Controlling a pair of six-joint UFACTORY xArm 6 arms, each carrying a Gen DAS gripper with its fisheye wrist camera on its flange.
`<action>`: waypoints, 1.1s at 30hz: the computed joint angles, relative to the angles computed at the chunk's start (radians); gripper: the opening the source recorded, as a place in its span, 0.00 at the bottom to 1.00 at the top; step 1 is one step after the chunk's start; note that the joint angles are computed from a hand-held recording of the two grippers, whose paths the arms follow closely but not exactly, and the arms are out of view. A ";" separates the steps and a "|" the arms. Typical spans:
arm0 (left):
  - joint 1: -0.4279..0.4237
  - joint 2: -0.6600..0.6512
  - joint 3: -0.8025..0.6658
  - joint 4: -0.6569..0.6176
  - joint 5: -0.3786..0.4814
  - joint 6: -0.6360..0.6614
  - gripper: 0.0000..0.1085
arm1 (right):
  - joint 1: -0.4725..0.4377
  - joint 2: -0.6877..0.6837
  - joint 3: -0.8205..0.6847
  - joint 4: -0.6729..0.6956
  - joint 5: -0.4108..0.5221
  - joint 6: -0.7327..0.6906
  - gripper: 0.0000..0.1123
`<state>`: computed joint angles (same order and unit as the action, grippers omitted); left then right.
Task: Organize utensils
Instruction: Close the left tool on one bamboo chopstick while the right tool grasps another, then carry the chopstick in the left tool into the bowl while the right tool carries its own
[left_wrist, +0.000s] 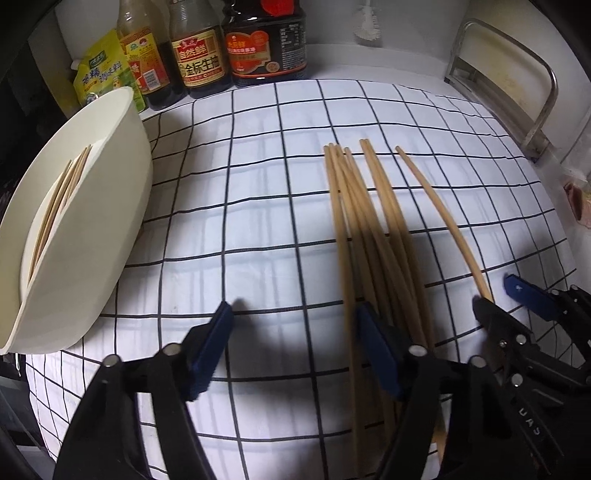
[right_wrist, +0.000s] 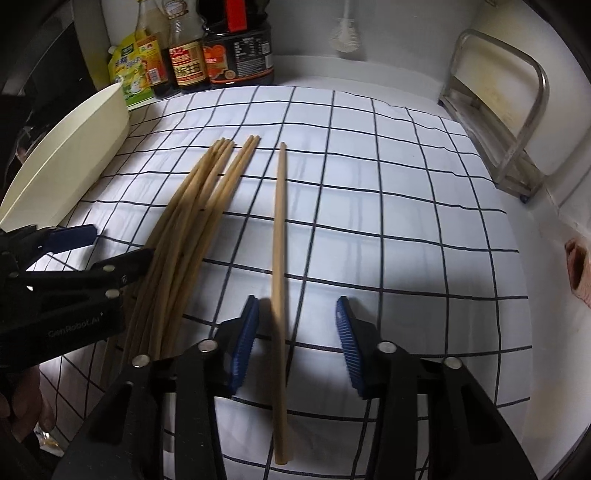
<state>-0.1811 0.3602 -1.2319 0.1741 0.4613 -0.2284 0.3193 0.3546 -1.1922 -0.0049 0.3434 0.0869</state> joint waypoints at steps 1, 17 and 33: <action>-0.002 -0.001 0.000 -0.012 -0.001 0.014 0.51 | 0.003 0.000 0.000 0.003 -0.001 -0.007 0.24; 0.004 -0.033 0.004 -0.090 -0.003 0.101 0.07 | 0.006 -0.028 0.006 0.198 0.011 -0.091 0.05; 0.132 -0.184 -0.002 -0.313 -0.028 0.341 0.07 | 0.091 0.002 -0.245 0.229 0.086 -0.054 0.06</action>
<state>-0.0494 0.1764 -1.2340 -0.1391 0.4334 0.1125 0.4103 0.3565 -1.4372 0.2241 0.4299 0.0329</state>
